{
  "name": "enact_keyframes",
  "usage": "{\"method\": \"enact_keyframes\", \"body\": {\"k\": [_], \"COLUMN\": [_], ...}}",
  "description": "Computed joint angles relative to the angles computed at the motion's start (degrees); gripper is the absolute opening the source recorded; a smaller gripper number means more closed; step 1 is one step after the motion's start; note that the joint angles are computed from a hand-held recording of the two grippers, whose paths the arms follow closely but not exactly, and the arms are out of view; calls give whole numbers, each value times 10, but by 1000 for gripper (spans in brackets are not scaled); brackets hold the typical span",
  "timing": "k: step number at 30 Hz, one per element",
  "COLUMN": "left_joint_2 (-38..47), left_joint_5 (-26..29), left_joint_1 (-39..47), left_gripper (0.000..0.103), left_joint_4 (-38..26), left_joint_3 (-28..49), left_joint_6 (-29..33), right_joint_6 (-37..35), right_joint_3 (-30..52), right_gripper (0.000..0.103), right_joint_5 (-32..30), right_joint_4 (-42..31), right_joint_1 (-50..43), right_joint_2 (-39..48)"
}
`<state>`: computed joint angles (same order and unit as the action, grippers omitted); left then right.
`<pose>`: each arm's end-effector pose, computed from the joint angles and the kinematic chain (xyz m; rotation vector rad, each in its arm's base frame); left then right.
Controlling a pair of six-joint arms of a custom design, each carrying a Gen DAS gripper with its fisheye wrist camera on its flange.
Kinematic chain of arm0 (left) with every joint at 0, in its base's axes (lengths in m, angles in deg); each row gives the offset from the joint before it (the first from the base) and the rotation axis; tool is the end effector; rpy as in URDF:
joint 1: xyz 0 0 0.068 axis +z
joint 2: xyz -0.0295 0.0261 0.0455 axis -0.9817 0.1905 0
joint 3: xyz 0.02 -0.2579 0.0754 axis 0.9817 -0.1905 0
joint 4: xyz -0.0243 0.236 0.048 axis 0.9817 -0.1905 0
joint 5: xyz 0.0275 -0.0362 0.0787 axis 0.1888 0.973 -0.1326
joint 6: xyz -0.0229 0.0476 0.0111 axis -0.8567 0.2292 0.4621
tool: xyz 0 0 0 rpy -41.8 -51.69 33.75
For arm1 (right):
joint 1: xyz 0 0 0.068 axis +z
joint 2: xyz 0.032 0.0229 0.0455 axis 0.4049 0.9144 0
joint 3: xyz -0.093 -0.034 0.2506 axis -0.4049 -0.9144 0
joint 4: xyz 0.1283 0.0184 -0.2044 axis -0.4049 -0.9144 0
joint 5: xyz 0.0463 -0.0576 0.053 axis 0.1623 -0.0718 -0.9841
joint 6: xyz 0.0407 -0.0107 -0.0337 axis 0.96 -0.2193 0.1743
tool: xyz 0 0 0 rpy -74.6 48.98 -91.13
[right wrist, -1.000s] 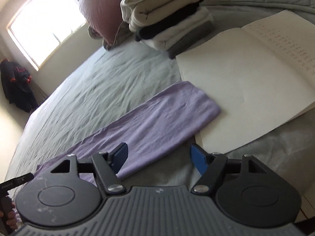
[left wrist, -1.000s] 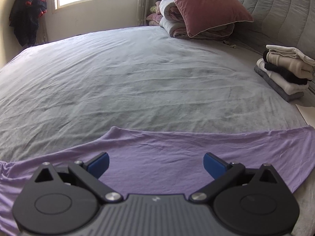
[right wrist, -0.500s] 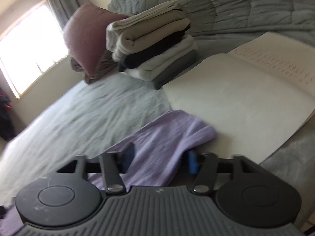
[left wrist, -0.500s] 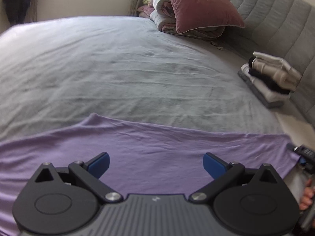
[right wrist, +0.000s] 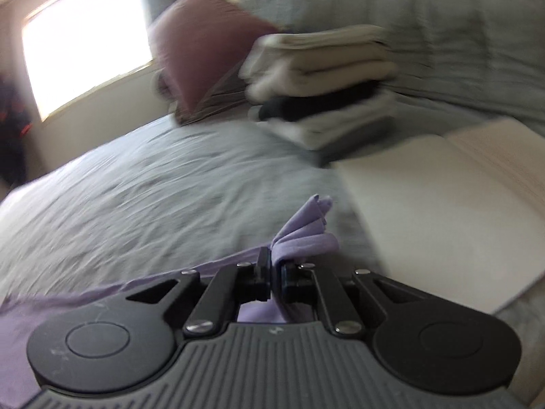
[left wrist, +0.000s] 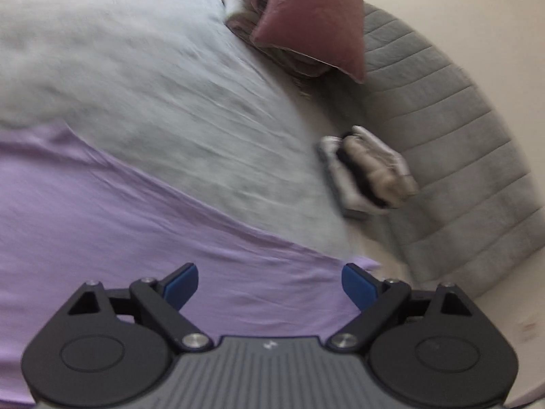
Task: Fold clothes
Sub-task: 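Grasp the leg end with the right gripper while the left gripper grasps beside it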
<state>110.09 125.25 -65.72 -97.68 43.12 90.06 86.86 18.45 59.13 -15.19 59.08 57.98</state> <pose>0.3202 0.0431 0.0423 0.2213 2.3677 -1.3538 0.1942 0.1045 0.0107 0.6173 1.9630 -0.1060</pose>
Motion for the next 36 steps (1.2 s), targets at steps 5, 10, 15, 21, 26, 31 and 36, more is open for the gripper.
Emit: {"method": "enact_keyframes", "body": {"k": [5,10,15,21,26,31,36], "left_joint_2": [47,66,72,72,74,71,64], "left_joint_5": [31,36,27,13,-11,-44,-84], "left_joint_1": [-31,-53,-68,-76,-78,-86,-94], "left_gripper": [91,85,77,71,55,39,5], "left_joint_4": [22,83,107,172,222,256,309], "left_joint_3": [9,4,-2,-27,-41,-54,-79], "left_joint_6": [-63,-133,-149,-185,-219,-232,-250], "right_joint_6": [-100,-174,-233,-322,-369,-373,-373], "right_joint_3": [52,106,148,186,198,207,213], "right_gripper": [6,6,6,7,11,13,11], "right_joint_5": [-11,-51,-74,-67,-38,-39,-51], "right_joint_4": [-55,-124,-163,-190,-186,-195,-196], "right_joint_1": [56,99,138,185,202,196,189], "right_joint_2": [-19,-29,-21,10,29,27,23]}}
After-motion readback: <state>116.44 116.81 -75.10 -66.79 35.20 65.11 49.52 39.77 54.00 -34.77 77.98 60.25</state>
